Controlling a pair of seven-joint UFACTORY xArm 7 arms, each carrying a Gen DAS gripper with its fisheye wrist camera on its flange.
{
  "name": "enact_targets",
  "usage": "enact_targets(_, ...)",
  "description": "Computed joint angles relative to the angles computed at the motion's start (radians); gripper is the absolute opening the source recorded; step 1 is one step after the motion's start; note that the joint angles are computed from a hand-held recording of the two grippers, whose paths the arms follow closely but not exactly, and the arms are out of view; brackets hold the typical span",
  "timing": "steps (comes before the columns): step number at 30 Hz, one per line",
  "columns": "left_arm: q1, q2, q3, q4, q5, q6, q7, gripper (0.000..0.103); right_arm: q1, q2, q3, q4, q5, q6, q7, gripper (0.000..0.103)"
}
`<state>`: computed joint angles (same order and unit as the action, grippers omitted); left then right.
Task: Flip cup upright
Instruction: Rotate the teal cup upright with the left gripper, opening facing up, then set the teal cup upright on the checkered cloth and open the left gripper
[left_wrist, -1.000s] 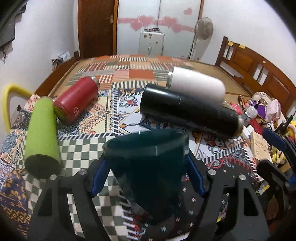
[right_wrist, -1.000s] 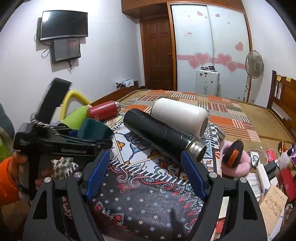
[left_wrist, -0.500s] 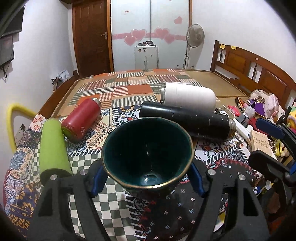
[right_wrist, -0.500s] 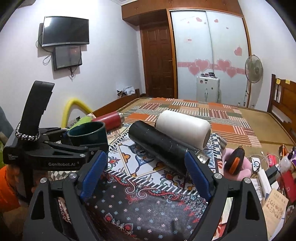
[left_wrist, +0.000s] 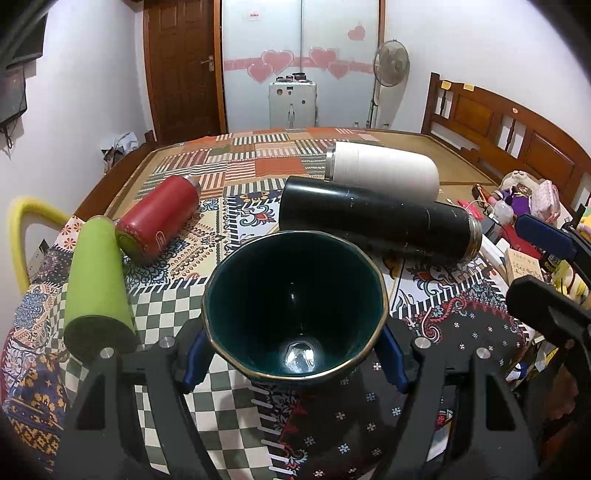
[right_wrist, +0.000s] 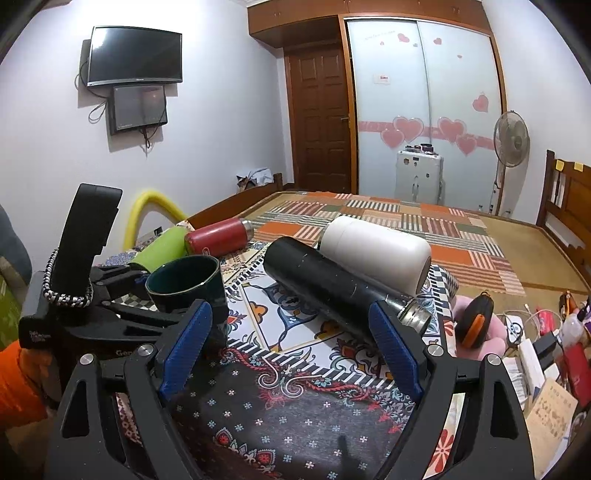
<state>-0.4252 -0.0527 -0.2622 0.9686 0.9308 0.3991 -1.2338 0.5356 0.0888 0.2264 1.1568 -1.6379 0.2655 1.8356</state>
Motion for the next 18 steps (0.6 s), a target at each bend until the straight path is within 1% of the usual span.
enact_targets(3, -0.001, -0.002, -0.002, -0.002, 0.003, 0.003, -0.002, 0.074, 0.000, 0.003, 0.000, 0.003, 0.012, 0.000, -0.011, 0.085)
enact_targets(5, -0.004, -0.003, -0.001, -0.004, -0.021, 0.001, 0.019, 0.075, 0.001, -0.001, -0.001, 0.001, 0.017, 0.000, -0.013, 0.085)
enact_targets(6, -0.004, -0.007, 0.001, -0.010, -0.042, -0.010, 0.033, 0.076, 0.002, -0.003, 0.000, 0.001, 0.017, 0.000, -0.011, 0.085)
enact_targets(8, 0.001, -0.024, -0.001, -0.023, -0.042, -0.014, 0.018, 0.081, 0.004, -0.009, 0.001, -0.001, 0.016, 0.002, -0.009, 0.085)
enact_targets(9, 0.006, -0.042, -0.004, -0.036, -0.035, -0.022, 0.003, 0.081, 0.004, -0.013, 0.003, -0.002, 0.017, 0.002, -0.007, 0.085)
enact_targets(11, 0.014, -0.069, -0.010, -0.056, -0.056, -0.033, 0.014, 0.081, 0.007, -0.023, 0.007, -0.003, 0.018, 0.008, -0.008, 0.085)
enact_targets(14, 0.039, -0.137, -0.041, -0.098, -0.054, -0.039, -0.007, 0.081, 0.011, -0.043, 0.016, -0.009, 0.012, 0.022, 0.000, 0.085)
enact_targets(18, 0.098, -0.274, -0.117, -0.158, -0.003, -0.031, -0.088, 0.081, 0.021, -0.085, 0.036, -0.022, -0.008, 0.053, 0.027, 0.085)
